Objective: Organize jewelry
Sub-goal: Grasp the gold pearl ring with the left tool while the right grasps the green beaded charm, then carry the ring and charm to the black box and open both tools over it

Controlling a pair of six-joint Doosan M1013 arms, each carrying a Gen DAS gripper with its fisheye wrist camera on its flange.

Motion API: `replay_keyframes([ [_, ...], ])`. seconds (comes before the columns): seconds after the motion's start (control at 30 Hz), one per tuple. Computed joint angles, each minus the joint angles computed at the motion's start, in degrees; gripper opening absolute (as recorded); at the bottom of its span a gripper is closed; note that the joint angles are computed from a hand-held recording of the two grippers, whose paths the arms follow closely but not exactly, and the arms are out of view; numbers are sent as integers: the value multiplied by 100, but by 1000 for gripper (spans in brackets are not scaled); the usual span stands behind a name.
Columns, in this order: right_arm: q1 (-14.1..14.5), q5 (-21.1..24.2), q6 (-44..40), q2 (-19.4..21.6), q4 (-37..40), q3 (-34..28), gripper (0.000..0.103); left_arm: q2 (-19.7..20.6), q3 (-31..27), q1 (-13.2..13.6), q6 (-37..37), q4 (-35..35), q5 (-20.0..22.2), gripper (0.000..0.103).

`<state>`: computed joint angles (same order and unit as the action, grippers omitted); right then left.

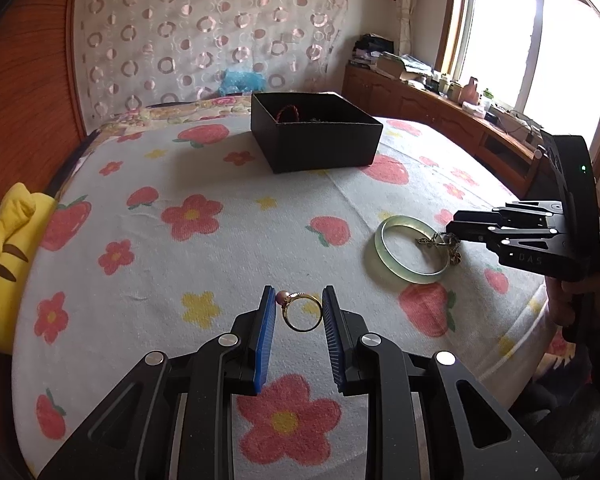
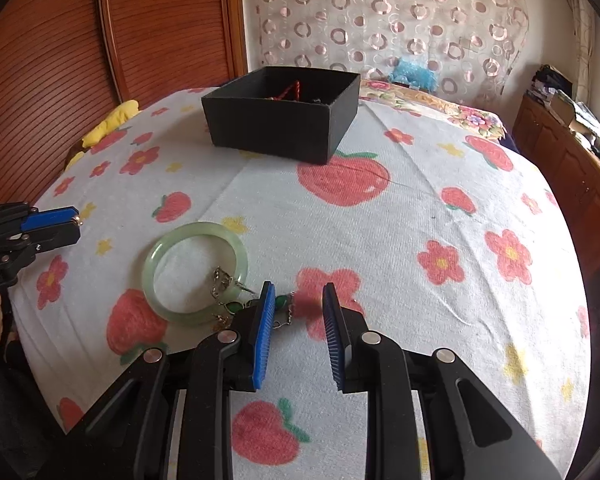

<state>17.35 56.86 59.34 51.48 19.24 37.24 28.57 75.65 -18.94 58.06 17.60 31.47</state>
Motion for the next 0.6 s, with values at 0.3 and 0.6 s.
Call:
replay_keyframes([
  [0.3,-20,73,-240,-44,188,83,5,7,-8,-4,12,-5,6,22],
  [0.6,-45,-266,-246,-156,252,233,3,14,-20,-6,10,-4,11,22],
])
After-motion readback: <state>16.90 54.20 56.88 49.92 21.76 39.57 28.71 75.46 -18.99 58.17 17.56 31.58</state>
